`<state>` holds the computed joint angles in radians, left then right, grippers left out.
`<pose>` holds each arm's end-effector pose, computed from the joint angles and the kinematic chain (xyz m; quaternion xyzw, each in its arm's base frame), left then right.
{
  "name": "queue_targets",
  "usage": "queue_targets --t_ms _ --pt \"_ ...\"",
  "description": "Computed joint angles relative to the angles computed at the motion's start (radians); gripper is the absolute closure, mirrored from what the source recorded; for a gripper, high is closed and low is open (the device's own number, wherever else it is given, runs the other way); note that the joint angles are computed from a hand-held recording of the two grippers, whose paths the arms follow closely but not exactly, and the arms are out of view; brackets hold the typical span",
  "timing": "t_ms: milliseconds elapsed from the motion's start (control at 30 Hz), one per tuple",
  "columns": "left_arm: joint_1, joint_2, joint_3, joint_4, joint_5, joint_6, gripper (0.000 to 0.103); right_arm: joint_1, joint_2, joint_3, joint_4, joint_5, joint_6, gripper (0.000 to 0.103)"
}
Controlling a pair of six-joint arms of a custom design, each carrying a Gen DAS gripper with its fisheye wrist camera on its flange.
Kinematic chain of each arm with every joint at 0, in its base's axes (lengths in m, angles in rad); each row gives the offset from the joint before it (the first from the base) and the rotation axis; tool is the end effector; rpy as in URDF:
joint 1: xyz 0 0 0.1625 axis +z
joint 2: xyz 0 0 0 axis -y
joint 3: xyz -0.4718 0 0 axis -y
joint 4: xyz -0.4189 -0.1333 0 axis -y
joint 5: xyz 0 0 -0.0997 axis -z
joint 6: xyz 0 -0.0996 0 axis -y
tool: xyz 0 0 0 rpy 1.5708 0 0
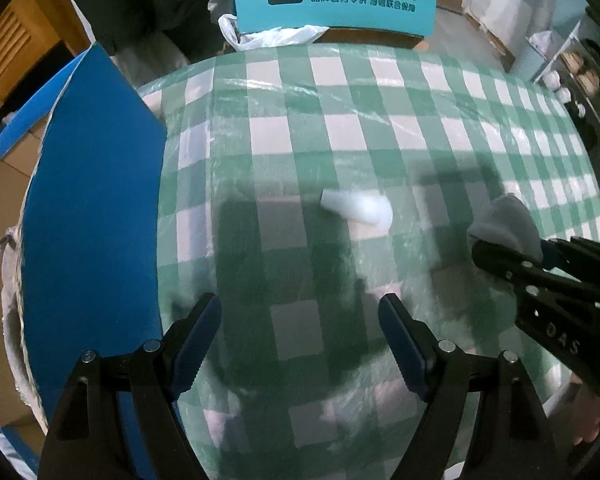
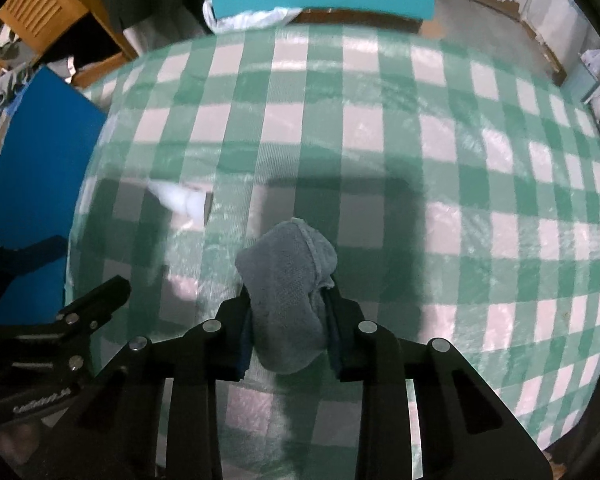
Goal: Organize soft objects
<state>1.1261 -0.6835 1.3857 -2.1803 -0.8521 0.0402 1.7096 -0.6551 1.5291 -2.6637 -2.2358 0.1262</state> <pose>-0.1551 -0.7878 0.1060 0.2403 0.9039 -0.0281 0.3528 0.1759 -0.7401 0.0738 -0.0297 -0.9398 0.1452 0.3080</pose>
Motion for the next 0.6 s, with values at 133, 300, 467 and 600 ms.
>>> queue_targets --t_ms 133,300,467,600 --pt "-0.001 0.024 -0.036 0.000 -0.004 -0.002 0.016 -0.002 -0.018 0.011 -0.030 -0.004 -0.014 0.075" --pt "-0.005 0.055 -0.067 -0.017 -0.005 0.024 0.015 -0.003 -0.036 0.017 -0.035 0.000 0.013 0.075" --pt "0.001 0.096 -0.117 0.004 -0.004 0.012 0.015 -0.003 -0.037 0.011 -0.046 0.009 0.020 0.075" --pt "0.006 0.117 -0.153 0.036 -0.018 -0.025 0.015 -0.006 -0.045 0.020 -0.052 0.015 0.020 0.075"
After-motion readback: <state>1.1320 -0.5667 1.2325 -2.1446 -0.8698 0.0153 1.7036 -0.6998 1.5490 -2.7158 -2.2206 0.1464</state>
